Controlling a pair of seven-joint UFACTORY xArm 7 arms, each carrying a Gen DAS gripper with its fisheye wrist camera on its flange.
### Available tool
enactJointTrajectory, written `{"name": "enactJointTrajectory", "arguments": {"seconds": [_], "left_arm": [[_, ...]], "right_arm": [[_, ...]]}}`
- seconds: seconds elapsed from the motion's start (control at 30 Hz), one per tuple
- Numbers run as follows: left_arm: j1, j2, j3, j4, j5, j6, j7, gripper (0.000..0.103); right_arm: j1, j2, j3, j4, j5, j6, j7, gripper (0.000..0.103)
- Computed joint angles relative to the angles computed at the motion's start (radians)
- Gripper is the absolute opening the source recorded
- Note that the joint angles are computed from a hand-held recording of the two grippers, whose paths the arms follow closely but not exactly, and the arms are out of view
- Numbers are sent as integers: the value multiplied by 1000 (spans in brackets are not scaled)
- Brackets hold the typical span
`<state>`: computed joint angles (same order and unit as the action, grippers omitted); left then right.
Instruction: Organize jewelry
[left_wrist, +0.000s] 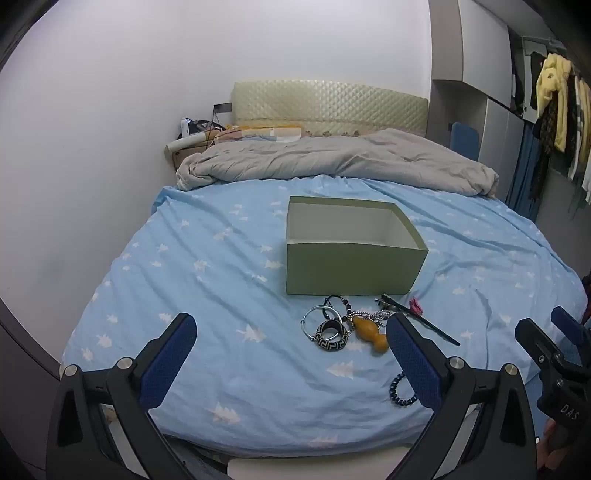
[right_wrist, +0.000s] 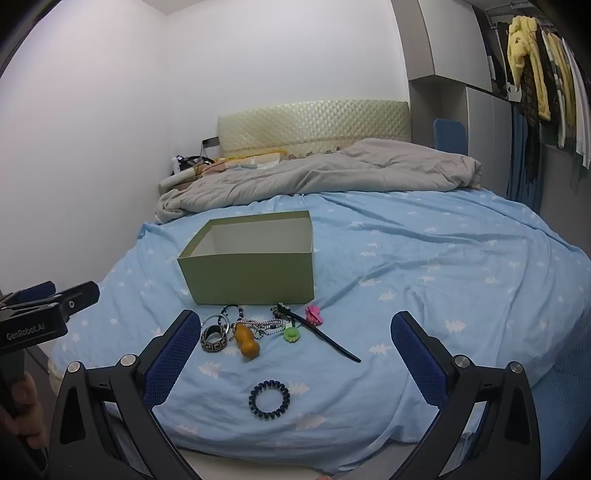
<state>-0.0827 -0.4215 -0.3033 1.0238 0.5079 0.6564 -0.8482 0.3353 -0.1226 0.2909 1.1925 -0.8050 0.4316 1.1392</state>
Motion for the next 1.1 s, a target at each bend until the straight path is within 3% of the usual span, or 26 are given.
{"name": "enactJointTrajectory", "arguments": {"seconds": [0.3,1.1], "left_arm": [[-1,-18,6,-17,-14,-5,21,103],[-20,39,9,25,1,0,28,103]], "right_arm": [[-2,-5,9,-4,-38,9,44,103],[14,9,-3,2,-39,2,34,103]]}}
